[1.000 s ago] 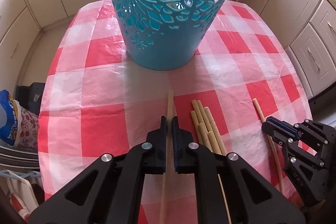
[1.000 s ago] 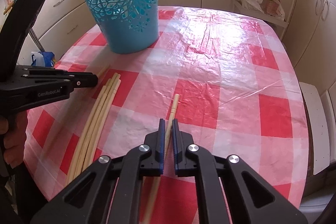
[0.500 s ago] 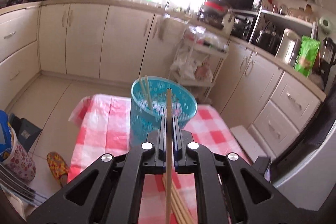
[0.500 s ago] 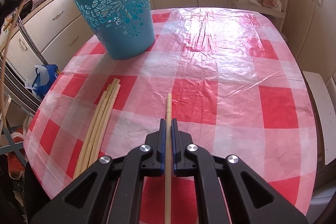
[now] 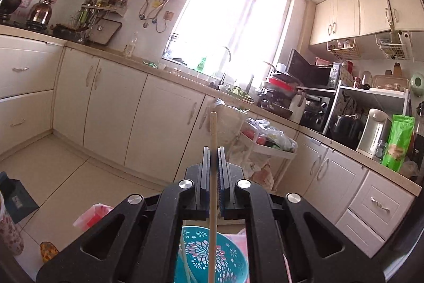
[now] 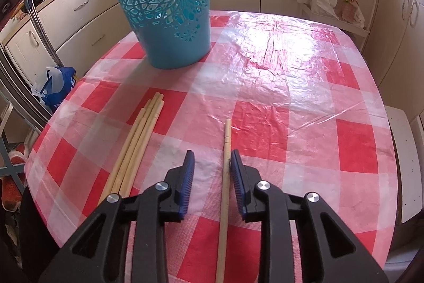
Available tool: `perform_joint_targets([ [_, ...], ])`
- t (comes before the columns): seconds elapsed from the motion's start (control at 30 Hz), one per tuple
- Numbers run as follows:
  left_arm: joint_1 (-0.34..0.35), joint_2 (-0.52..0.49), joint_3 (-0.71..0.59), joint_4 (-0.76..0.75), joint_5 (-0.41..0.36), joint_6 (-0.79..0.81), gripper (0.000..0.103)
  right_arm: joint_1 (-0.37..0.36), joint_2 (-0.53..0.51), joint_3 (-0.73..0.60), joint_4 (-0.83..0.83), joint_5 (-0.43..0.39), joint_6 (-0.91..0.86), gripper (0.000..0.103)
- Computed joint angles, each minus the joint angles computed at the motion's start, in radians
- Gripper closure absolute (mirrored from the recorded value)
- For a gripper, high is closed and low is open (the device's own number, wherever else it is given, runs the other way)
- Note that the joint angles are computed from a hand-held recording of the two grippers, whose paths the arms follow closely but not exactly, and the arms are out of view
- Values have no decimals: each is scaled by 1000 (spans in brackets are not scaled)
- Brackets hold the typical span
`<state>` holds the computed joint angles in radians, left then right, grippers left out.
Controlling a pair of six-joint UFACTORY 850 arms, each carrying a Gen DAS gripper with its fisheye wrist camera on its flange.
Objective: Organize utensils
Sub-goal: 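Carry the chopstick in the left gripper over the basket and release it, then lift a chopstick with the right gripper and drop it into the basket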
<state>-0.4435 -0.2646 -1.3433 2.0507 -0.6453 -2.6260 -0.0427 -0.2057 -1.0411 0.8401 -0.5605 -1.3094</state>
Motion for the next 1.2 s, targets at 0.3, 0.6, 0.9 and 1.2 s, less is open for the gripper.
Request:
perform_joint_targets([
  [0.3,42,-112,-54,-21,-53,-50,98,-22,-21,-24,20,-44,-2,73],
  [0.6,23,-149,-10,-81,-12,36,98,-29,-25,-31,27,-61,15,73],
  [0.9,2,-118,36,-167,26,161,95,-15,-13,-21,4,-33,37,73],
  [1.2,-50,33,254,-239,-44,84,55,-15,-23,-47,-95,-26,76,73],
])
